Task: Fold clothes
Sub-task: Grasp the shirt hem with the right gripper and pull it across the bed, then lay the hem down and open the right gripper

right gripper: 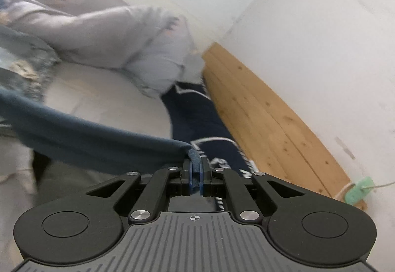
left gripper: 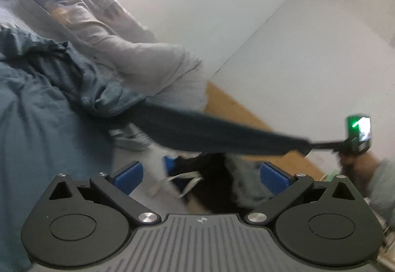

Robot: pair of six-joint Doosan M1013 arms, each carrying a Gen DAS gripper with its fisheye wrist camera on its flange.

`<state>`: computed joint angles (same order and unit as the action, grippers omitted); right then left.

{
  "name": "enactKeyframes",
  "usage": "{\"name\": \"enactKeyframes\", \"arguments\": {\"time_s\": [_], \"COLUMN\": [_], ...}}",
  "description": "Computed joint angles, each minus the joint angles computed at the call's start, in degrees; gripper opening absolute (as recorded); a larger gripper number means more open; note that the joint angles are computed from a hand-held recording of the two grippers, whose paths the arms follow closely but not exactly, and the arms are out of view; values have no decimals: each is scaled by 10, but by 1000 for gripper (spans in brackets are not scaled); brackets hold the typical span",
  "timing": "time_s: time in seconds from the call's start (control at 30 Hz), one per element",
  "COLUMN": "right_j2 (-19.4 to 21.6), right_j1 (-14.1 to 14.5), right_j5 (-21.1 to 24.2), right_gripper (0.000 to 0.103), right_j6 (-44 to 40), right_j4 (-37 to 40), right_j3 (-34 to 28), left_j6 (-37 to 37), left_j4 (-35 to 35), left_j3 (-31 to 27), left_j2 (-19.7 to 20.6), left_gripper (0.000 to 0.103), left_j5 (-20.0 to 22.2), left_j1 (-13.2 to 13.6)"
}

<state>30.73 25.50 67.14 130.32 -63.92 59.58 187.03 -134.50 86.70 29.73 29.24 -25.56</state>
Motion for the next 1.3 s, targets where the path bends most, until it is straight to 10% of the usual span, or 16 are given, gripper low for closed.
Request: {"name": "enactKeyframes", "arguments": {"time_s": [0.27, 0.43, 0.57, 0.93, 1.3], "right_j2": [42, 42, 18, -55, 4], "right_j1": [-34, -28, -28, 45, 125], "right_j5": [55, 89, 109, -80, -319], "right_gripper": [12, 81, 84, 102, 103], "right_j6": [-1, 58, 117, 310, 375], "right_j4": [74, 23, 0, -16, 14], "right_j3": [-24, 6, 45, 171, 177], "left_j6": [-85, -122, -136, -41, 183], "left_j4": [76, 113, 124, 90, -34], "left_j3": [-21, -32, -38, -10, 66], "left_j2": [17, 23, 25, 0, -59], "left_gripper": [103, 103, 103, 103, 103], "left_j5": [-4, -13, -25, -71, -166], "left_j1": [-7, -7, -8, -4, 13]}}
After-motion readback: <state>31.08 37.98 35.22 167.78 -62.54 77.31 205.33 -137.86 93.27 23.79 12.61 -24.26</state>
